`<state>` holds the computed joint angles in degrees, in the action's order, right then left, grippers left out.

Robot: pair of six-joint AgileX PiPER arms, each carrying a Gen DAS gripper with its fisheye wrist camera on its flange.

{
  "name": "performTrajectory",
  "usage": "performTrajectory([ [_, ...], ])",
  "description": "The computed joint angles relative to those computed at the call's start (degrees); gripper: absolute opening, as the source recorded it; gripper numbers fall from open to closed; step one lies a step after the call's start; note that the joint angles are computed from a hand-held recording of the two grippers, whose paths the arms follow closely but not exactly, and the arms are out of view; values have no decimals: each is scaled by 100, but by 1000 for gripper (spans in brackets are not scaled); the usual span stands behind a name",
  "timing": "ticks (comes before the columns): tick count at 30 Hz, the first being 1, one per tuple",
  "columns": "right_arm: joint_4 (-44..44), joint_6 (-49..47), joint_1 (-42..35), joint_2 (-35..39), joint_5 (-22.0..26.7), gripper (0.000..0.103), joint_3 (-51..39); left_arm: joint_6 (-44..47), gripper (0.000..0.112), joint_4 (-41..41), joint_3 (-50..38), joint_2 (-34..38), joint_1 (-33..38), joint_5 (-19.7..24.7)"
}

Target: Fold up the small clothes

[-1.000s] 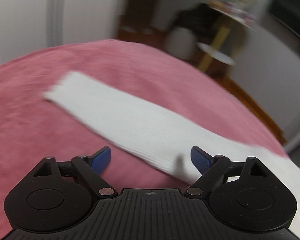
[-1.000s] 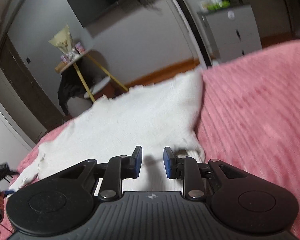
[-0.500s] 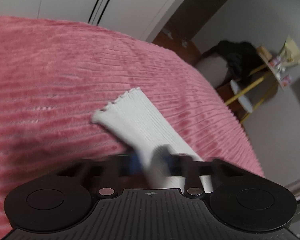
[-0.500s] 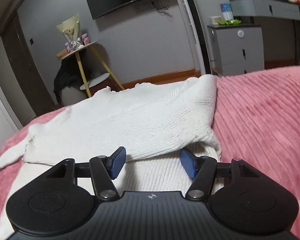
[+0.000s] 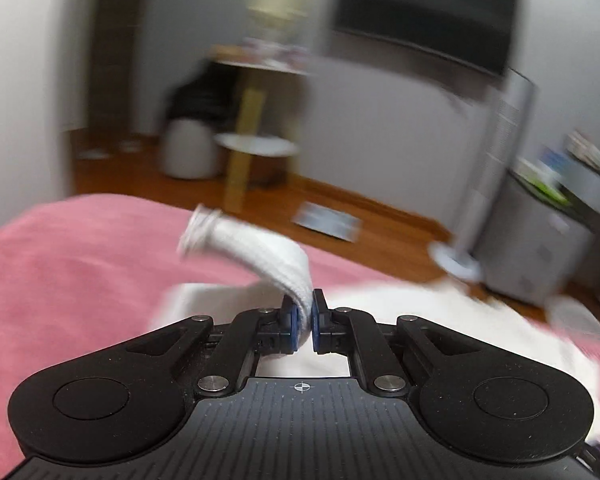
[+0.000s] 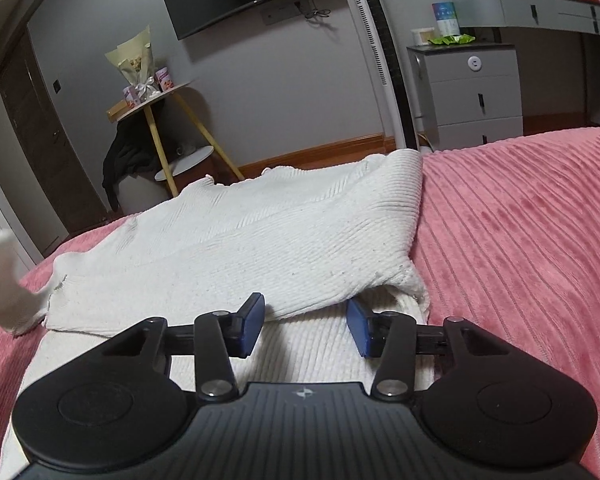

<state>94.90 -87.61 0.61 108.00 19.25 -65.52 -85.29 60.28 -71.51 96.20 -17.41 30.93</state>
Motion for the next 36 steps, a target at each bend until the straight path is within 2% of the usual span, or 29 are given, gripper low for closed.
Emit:
performTrajectory([
  [1,72,-67,-32,5,49,43,17,345,11,-293,-223,274,-178,-71],
  [4,224,-210,-128,41,203,41,64,1257,26,-1371,-759,1004,-537,14],
  [5,223,-219,-159,42,264,41,70,1654,39,-1825,-845,1143,-593,79],
  [7,132,-122,-205,44,357,41,65,1760,40,-2046,-653,1003,-755,386],
  [8,112,-80,-227,55,403,41,51,1477,44,-1812,-340,764,-841,391],
  [9,98,-35,-248,63,446,41,46,1136,55,-1551,-23,495,-944,486],
  [10,69,9,-266,73,481,41,32,832,60,-1330,247,250,-1060,703],
  [12,-14,175,-272,79,581,42,-9,196,68,-884,671,-129,-1407,1406],
  [14,-169,456,-266,46,782,42,-45,-324,73,-739,1019,-358,-1734,2031],
  [17,-373,827,-150,-50,1051,42,-99,-1224,73,-736,1533,-549,-1964,2130],
  [20,-962,1679,119,-14,1269,42,-378,-1549,72,-500,1579,-205,-2122,2463],
  [22,-1281,2098,291,135,1533,45,-648,-1525,71,-431,1661,-209,-2083,2419],
  [24,-1818,2619,575,377,1474,46,-1063,-1708,70,-408,1931,-463,-1895,1984],
  [28,-3096,4376,1005,1063,1501,46,-2142,-2065,70,-494,2209,-687,-1642,1562],
  [31,-3700,5288,1175,1497,1725,45,-2808,-2236,70,-371,2245,-646,-1572,1532],
  [32,-3967,5553,1244,1594,1737,43,-2974,-2238,71,-348,2237,-613,-1569,1544],
  [34,-4433,5921,1369,1651,1667,10,-3155,-2293,72,-291,2234,-588,-1592,1570],
  [35,-4588,5980,1398,1609,1638,5,-3166,-2306,71,-260,2239,-590,-1592,1574],
  [36,-4525,5811,1402,1478,1507,5,-3032,-2323,71,-237,2244,-596,-1598,1588],
])
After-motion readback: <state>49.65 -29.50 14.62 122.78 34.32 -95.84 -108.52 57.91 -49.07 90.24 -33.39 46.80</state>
